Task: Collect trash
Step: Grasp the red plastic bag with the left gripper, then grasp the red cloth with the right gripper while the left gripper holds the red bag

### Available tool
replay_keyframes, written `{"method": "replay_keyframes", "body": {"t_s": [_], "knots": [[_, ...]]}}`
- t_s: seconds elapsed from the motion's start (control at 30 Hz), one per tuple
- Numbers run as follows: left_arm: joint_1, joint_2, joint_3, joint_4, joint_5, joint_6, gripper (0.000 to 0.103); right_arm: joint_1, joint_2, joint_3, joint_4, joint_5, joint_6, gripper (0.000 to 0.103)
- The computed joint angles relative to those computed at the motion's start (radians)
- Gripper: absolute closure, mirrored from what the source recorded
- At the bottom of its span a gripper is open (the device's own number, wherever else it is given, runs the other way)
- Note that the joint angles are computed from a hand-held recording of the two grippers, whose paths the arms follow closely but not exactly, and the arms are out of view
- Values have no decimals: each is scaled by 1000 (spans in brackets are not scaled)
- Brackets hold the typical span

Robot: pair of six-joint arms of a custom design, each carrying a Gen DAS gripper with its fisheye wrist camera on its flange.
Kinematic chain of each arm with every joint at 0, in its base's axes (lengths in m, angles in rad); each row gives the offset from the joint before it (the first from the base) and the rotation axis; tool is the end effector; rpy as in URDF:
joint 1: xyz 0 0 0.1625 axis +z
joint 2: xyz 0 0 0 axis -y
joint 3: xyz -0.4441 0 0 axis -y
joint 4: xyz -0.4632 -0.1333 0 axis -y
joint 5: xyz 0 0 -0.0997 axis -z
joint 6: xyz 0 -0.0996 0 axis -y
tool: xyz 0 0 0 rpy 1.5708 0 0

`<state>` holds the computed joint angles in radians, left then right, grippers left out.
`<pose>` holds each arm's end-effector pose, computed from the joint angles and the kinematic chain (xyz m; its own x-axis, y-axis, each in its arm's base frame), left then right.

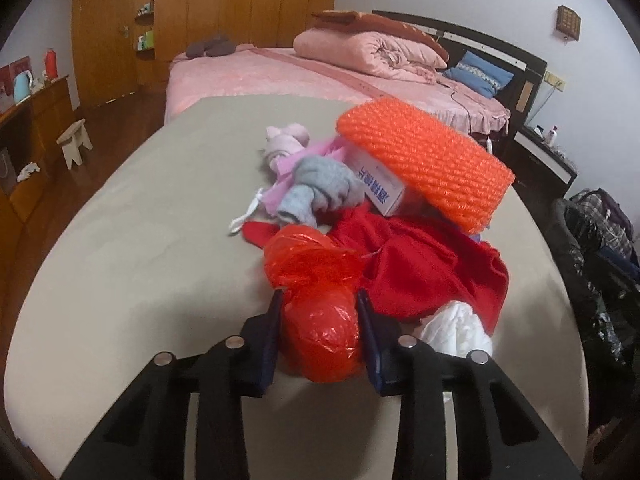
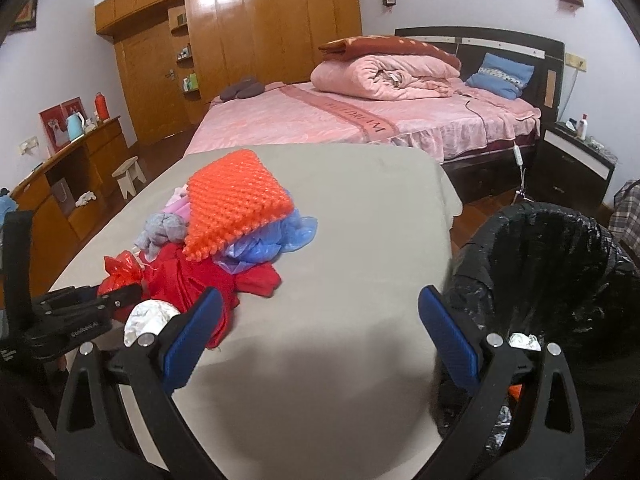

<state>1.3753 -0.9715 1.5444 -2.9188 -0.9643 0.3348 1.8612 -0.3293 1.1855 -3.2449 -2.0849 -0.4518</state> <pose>0.0372 -0.7905 0.2894 -0.7888 0.0114 -0.6145 0.4214 0.7380 -0.5271 0.3257 -0.7953 -0.0303 -0.7575 -0.2010 0.6211 -0.5852 0.6306 -0.5097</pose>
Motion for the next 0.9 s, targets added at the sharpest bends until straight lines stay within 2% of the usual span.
{"method": "replay_keyframes", "body": {"t_s": [0.2,0.7,0.8,0.87,0.9], "knots": [[-15,-37,32,-73,5,26,68,3,18,-26,43,24,5,9],[-26,-45,19,-95,28,42,68,10,115,-186,270,66,17,42],[-25,-47,20,-93,28,39,68,8,122,-204,334,85,14,60],[-26,-48,21,-93,30,39,68,4,119,-211,381,108,27,86],[-25,-48,21,-92,30,39,68,2,116,-210,395,119,30,93]]}}
